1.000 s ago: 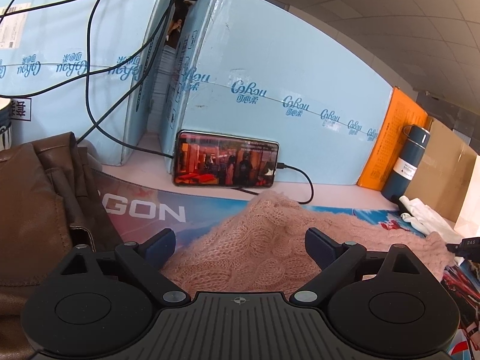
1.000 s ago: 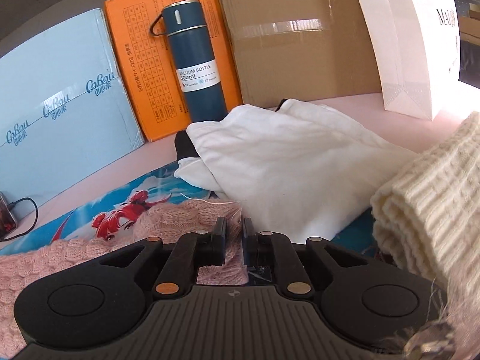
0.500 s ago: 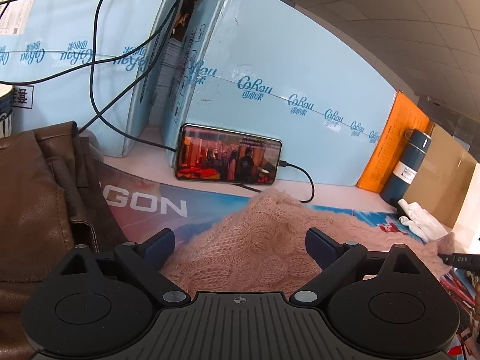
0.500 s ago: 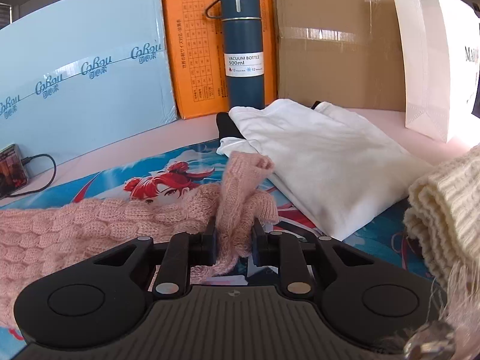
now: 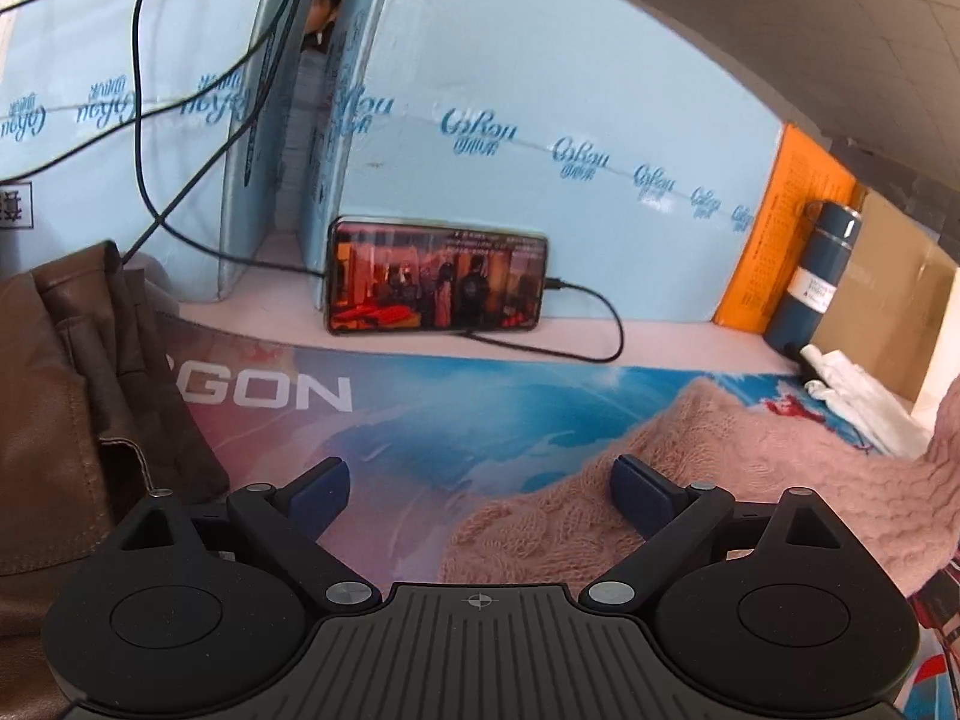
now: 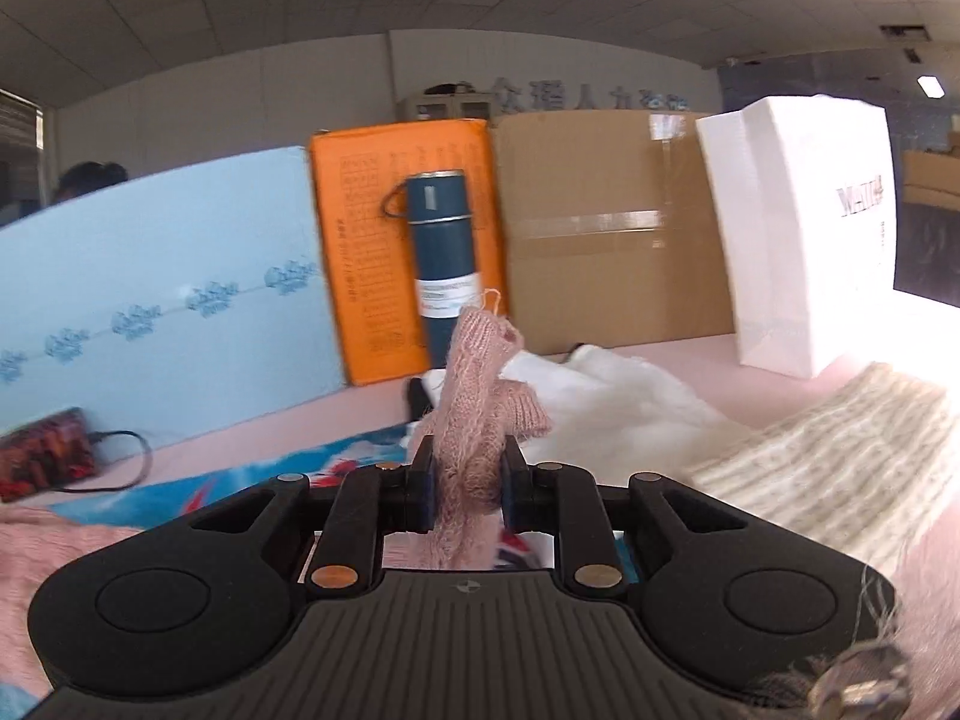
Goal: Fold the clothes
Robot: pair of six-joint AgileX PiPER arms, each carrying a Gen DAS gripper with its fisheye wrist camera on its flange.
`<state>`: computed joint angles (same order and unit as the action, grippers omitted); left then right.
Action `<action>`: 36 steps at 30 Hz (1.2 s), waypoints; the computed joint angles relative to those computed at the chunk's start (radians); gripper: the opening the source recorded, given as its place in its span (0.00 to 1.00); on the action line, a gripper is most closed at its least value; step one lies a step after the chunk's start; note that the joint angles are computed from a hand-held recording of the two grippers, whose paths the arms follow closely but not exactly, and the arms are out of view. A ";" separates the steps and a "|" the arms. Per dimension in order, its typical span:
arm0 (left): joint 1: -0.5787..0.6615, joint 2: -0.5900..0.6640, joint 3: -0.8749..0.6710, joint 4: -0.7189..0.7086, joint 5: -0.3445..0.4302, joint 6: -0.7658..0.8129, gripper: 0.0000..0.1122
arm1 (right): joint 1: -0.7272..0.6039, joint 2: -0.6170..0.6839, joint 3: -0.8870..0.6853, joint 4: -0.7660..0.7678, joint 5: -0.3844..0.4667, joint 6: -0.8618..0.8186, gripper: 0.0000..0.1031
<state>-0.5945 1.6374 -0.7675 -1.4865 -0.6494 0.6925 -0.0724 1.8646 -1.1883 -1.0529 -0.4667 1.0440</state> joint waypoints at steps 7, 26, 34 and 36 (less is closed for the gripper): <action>0.009 -0.032 0.061 0.106 -0.008 -0.167 0.86 | 0.104 0.004 -0.013 -0.301 -0.161 0.282 0.17; -0.102 -0.032 0.021 -0.014 -0.058 0.045 0.86 | 0.185 0.122 -0.081 -0.495 -0.246 0.633 0.83; -0.063 -0.010 -0.006 -0.124 -0.013 0.113 0.88 | 0.126 -0.009 0.119 0.022 -0.137 0.223 0.89; -0.064 -0.011 -0.005 -0.127 -0.014 0.118 0.89 | 0.152 -0.032 0.109 0.222 0.063 0.055 0.89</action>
<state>-0.6584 1.6267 -0.7730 -1.6131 -0.6631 0.8101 0.0795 1.8331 -1.0795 -0.8311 -0.4040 1.0992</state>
